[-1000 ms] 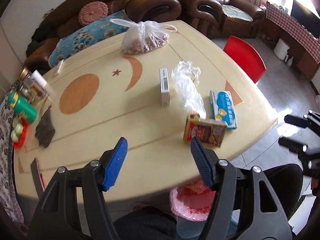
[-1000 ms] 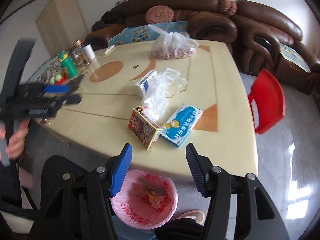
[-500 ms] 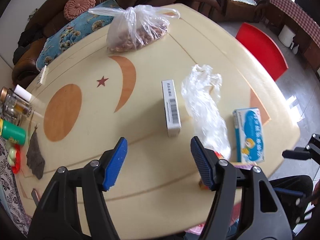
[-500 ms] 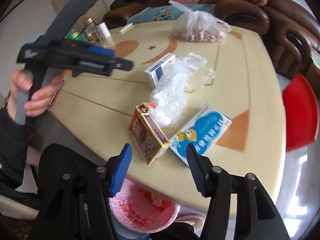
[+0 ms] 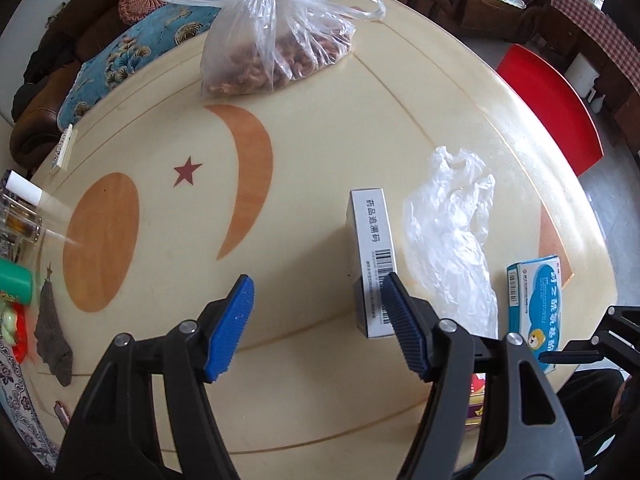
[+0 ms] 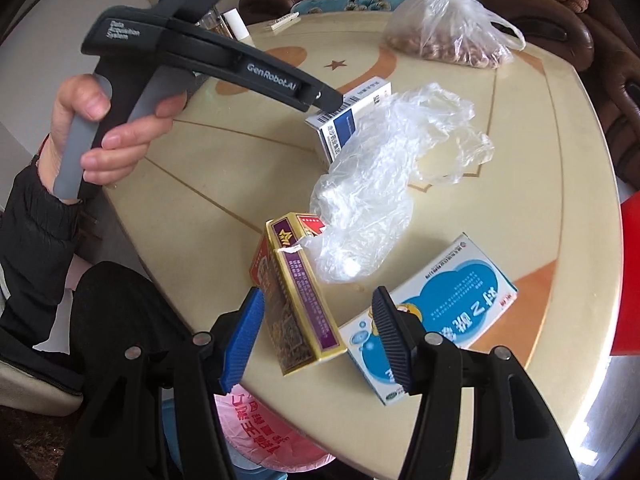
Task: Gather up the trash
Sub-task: 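Close the left tool on the white barcode box while the right tool grasps the gold-purple box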
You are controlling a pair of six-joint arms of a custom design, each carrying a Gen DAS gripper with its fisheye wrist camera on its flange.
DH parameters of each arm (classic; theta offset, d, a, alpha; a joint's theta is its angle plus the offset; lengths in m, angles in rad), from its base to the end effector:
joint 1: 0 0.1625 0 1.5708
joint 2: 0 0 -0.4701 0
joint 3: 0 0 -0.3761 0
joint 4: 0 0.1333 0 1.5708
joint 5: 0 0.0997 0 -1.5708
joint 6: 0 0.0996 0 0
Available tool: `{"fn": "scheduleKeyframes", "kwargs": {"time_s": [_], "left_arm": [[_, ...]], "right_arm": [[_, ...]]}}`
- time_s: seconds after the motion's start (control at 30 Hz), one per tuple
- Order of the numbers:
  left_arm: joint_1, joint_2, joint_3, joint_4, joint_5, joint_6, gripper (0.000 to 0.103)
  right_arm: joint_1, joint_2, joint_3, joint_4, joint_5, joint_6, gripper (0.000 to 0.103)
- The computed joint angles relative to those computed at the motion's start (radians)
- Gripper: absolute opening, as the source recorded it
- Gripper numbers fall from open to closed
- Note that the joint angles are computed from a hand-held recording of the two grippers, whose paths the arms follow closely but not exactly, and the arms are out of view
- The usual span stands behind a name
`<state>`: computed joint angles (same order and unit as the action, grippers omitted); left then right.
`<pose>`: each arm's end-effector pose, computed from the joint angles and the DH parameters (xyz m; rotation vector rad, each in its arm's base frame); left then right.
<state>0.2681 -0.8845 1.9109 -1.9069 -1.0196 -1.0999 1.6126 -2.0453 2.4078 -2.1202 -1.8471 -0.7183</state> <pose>-0.4480 -0.3154 0.0755 0.4644 2.2595 -0.3072 0.1166 -0.2480 0.3717 1.0111 -2.6300 0.1191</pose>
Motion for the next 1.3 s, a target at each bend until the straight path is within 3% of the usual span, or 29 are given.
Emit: {"fn": "scheduleKeyframes", "kwargs": {"time_s": [0.53,1.0,1.3], "left_arm": [[0.017,0.02,-0.015,-0.068,0.008,0.072,0.067],[0.069,0.058,-0.012,-0.088,-0.036,0.08,0.067],[0.071,0.067,0.004,-0.111,-0.049,0.093,0.059]], "right_arm": [[-0.011,0.039,-0.006,0.031,0.014,-0.018,0.056],[-0.039,0.032,0.026,0.051,0.03,-0.035,0.055],[-0.04,0.025,0.046,0.018,0.022,-0.03,0.042]]}}
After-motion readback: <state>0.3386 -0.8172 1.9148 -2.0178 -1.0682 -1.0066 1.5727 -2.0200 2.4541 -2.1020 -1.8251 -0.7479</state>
